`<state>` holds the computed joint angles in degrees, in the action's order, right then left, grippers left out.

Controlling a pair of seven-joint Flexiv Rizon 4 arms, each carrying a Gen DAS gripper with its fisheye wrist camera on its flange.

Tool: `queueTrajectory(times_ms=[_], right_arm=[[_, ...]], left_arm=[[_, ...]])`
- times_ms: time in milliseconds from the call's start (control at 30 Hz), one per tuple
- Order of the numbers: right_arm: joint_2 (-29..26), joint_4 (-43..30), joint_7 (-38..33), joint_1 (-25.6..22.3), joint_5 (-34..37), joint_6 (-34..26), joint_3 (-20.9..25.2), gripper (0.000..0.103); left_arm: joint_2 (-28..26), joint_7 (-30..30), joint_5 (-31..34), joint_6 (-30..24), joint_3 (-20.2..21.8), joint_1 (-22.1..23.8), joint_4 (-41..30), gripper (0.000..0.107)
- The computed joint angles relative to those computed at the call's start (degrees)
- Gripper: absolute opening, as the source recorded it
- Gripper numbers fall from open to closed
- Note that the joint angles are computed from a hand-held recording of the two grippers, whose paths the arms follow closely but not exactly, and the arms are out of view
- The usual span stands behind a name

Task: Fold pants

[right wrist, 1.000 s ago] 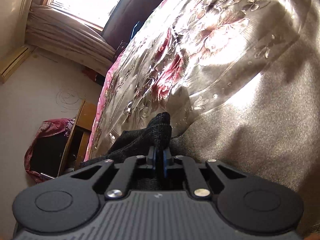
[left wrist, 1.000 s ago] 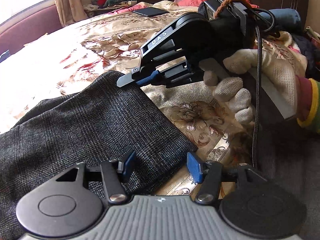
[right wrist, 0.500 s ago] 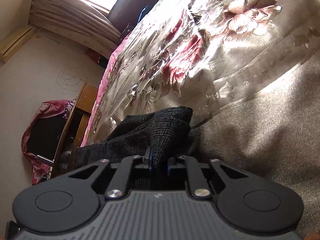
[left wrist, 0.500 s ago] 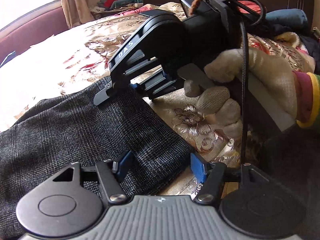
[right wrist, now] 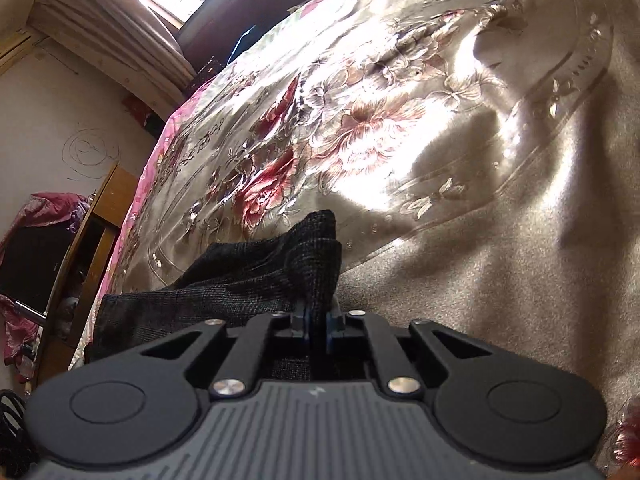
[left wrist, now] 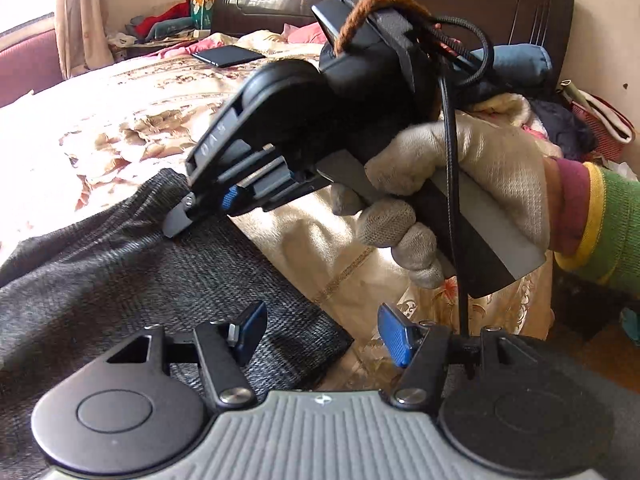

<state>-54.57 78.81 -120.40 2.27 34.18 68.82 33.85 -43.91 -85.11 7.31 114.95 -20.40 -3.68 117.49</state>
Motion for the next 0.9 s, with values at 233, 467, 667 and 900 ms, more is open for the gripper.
queueTrajectory(times_ms=[233, 467, 667, 900], right_arm=[[5.7, 8.9, 3.8, 8.2, -3.5, 18.1, -6.9, 0.017], [4.7, 11.5, 5.2, 11.0, -9.3, 27.6, -4.6, 0.017], [0.1, 7.3, 12.5, 15.0, -11.1, 23.3, -9.6, 0.000], [6.1, 16.9, 19.1, 21.2, -16.3, 32.6, -16.3, 0.012]], left_arm=[[7.5, 1.2, -10.1, 8.8, 16.9, -8.9, 10.0, 0.074], [7.3, 7.4, -27.7, 14.5, 26.2, -14.3, 16.4, 0.074], [5.9, 5.6, -21.7, 19.4, 23.2, -5.3, 20.1, 0.075], [8.2, 6.5, -27.4, 20.6, 23.1, -8.4, 22.4, 0.075]])
